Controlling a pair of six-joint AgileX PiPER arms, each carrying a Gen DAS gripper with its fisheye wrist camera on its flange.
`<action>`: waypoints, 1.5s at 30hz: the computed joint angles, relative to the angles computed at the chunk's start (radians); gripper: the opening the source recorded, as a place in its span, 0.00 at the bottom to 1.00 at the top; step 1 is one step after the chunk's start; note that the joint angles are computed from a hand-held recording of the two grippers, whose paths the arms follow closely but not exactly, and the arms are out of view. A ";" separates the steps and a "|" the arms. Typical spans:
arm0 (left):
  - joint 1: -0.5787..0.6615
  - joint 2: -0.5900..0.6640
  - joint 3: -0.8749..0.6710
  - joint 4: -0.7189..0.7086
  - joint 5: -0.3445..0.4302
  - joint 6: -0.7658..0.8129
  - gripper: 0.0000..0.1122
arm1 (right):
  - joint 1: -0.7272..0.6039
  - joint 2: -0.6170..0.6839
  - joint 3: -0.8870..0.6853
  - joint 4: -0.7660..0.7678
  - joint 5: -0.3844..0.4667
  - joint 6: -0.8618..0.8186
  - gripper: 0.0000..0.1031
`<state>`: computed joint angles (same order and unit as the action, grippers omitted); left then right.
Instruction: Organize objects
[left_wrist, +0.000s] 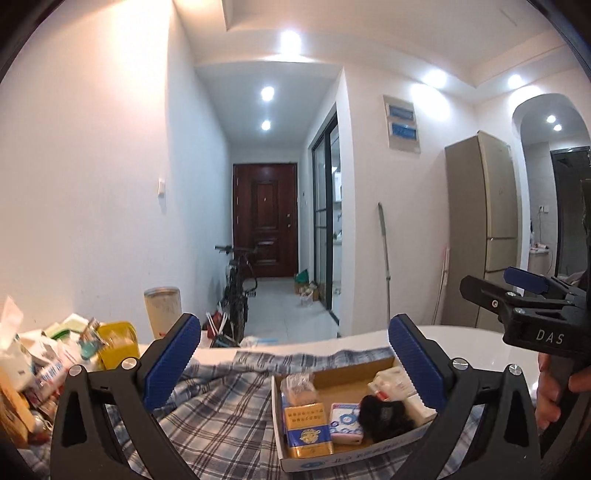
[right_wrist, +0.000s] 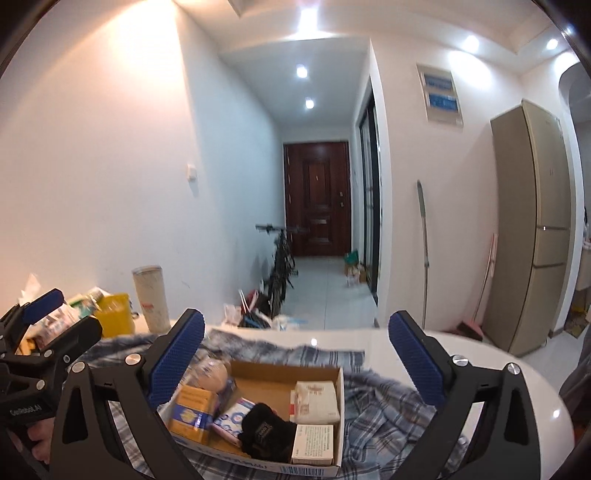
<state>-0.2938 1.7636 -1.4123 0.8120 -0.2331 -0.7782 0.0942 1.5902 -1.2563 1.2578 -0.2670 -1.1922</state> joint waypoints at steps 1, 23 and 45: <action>0.001 -0.027 0.016 0.015 -0.002 -0.019 0.92 | 0.012 -0.021 0.013 0.014 -0.017 -0.014 0.97; 0.078 -0.321 0.231 0.324 -0.097 -0.397 0.92 | 0.127 -0.325 0.297 -0.248 -0.117 0.270 1.00; 0.075 -0.168 0.519 -0.264 -0.349 0.253 0.92 | 0.112 -0.243 0.637 -0.650 -0.374 0.728 1.00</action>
<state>-0.2185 1.5953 -0.8932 0.5481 -0.5824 -0.5252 0.2058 1.3468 -0.6193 0.6078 -0.6415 -0.4639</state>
